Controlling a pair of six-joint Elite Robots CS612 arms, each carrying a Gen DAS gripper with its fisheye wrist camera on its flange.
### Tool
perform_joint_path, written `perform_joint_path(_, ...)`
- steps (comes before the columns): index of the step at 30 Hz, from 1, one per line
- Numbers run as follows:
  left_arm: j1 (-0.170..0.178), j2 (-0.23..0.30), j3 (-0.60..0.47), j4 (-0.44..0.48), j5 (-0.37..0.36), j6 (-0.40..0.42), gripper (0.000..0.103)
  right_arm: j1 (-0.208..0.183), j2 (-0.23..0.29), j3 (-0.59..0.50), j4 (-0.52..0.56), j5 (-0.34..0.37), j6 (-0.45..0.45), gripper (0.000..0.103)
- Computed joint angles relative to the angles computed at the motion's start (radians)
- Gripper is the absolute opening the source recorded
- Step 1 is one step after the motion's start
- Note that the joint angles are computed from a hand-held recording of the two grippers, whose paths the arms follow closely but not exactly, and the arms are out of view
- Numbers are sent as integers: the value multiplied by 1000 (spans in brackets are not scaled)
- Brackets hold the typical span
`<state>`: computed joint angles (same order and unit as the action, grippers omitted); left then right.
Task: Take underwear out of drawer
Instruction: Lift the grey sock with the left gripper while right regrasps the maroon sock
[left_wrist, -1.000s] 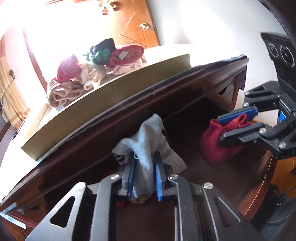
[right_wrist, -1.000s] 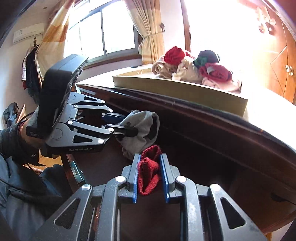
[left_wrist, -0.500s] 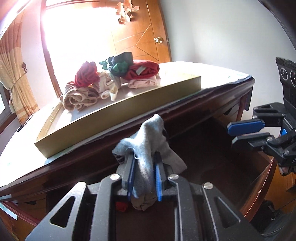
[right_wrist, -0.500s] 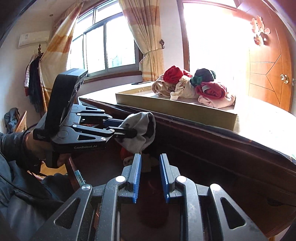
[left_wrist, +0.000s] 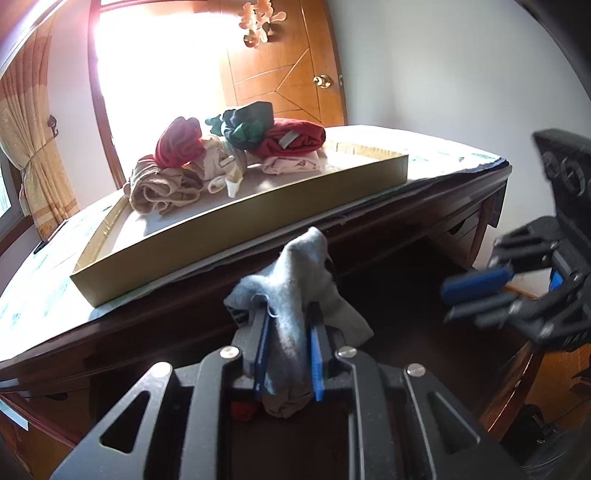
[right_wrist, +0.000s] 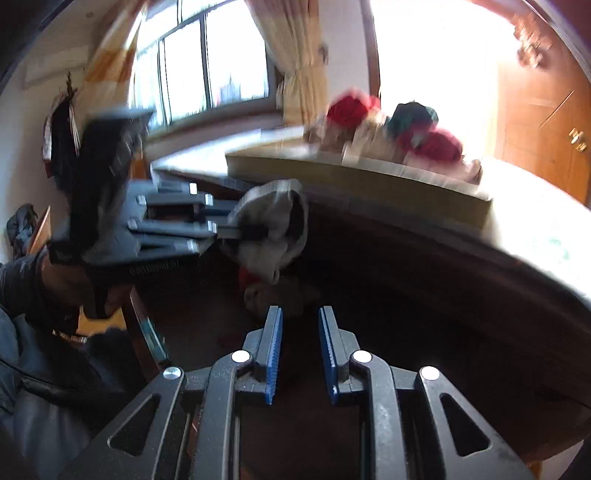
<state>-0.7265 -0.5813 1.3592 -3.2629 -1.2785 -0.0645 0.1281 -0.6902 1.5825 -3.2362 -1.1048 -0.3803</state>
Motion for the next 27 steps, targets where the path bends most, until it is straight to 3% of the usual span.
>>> perform_joint_path(1,0,0,0,-1,-1,-2,17,9,-4,-20,98,-26,-31,30)
perform_joint_path(3,0,1,0,-5,1,-5,17,29,-5,-60,253,-92,-94,50)
perform_joint_path(4,1,2,0,-7,0,-11,17,37,-3,-75,300,-113,-120,50)
perform_joint_path(16,16,-4,14,-34,-14,-106,17,91,55,-271,692,-233,-183,51)
perform_joint_path(21,18,-4,14,-30,-23,-106,17,86,78,-333,854,-204,-195,50)
perform_joint_path(24,18,-5,13,-25,-27,-109,17,88,83,-340,871,-211,-224,38)
perform_joint_path(27,19,-5,13,-24,-29,-113,17,93,69,-304,796,-221,-239,30)
